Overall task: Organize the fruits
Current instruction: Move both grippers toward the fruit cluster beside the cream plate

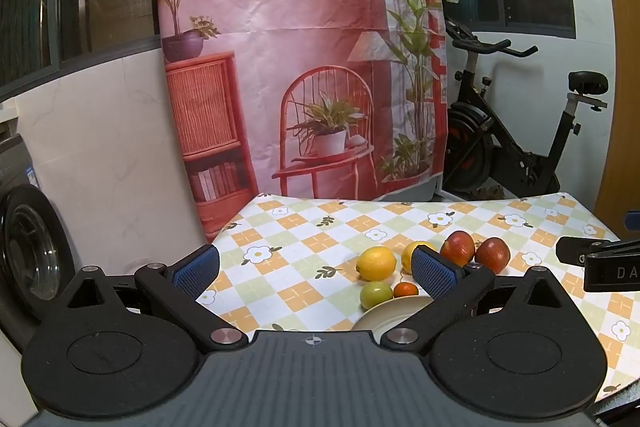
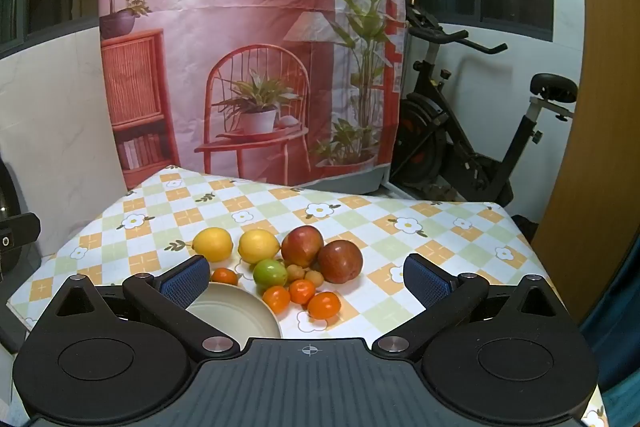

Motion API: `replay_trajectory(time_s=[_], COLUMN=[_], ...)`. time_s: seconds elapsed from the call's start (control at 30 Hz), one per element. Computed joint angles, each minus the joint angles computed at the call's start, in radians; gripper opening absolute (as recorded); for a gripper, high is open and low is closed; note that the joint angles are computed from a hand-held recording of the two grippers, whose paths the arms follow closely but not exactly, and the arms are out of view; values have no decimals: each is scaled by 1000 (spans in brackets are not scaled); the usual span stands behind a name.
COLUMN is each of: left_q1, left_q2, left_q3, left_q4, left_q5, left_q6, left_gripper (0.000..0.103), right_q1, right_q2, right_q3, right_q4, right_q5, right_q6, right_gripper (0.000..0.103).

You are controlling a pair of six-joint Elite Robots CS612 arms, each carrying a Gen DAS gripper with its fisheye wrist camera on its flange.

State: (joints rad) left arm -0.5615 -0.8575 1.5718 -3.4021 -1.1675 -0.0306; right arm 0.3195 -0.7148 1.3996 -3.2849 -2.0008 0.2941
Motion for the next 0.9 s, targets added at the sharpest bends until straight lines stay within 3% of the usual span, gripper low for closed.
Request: replay_trajectory(time_s=[0.63, 0.9], left_q1=[1, 0], left_q2=[-4, 18], left_q3=[1, -27], left_q4=[11, 0], left_q5=[8, 28], left_q6=[-8, 20], left_gripper=[103, 103], right_q1=[-2, -15], right_q2=[0, 4], right_q3=[2, -1], right_q4=[-4, -22], right_q5=[3, 24], right_q6=[-5, -6], right_gripper=[103, 103])
